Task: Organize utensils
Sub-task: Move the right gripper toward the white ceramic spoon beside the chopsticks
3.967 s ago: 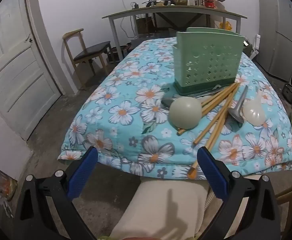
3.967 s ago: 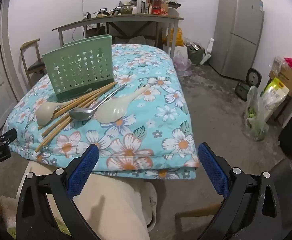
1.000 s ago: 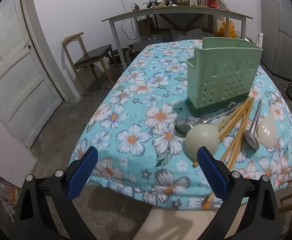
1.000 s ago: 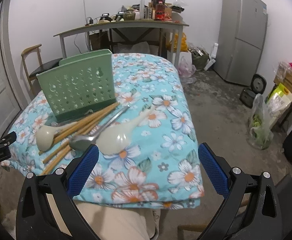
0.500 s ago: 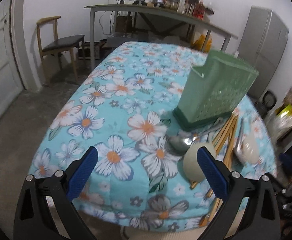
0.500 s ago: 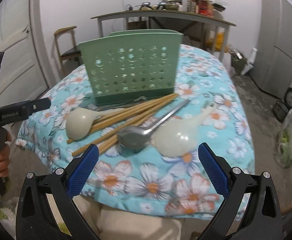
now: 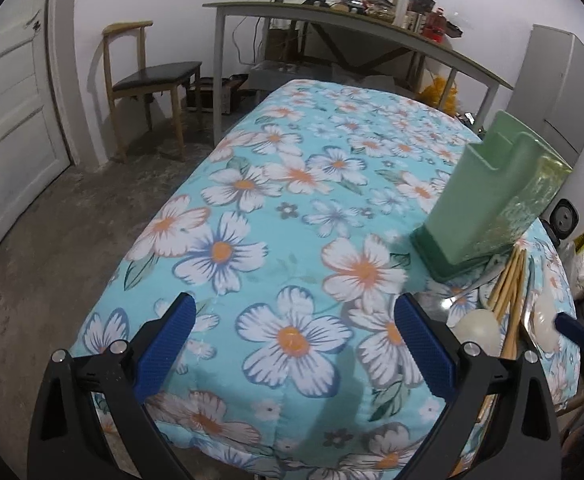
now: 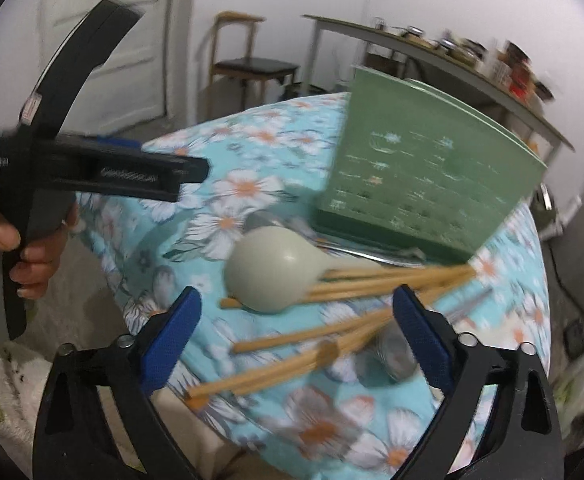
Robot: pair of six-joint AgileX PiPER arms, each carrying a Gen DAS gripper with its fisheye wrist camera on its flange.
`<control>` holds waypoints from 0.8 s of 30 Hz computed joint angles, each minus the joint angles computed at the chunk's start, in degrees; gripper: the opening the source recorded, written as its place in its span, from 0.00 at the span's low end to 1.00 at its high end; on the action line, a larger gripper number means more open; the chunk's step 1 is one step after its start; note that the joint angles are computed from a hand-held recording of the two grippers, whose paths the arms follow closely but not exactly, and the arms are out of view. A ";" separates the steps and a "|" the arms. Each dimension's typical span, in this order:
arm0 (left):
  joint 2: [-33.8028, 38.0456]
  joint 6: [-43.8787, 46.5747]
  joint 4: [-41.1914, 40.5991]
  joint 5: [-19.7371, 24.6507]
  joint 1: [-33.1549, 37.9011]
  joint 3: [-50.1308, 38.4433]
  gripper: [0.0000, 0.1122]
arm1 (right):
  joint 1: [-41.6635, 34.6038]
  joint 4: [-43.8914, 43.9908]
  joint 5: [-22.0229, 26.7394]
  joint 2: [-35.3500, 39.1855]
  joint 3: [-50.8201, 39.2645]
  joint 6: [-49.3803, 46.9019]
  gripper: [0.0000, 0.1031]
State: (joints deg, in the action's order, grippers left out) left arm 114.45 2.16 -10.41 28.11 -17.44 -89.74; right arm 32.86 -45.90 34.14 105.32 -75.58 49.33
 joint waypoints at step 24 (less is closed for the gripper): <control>10.58 30.98 -38.80 23.30 6.56 -13.31 0.48 | -4.19 -0.11 6.46 -1.09 -0.58 3.25 0.67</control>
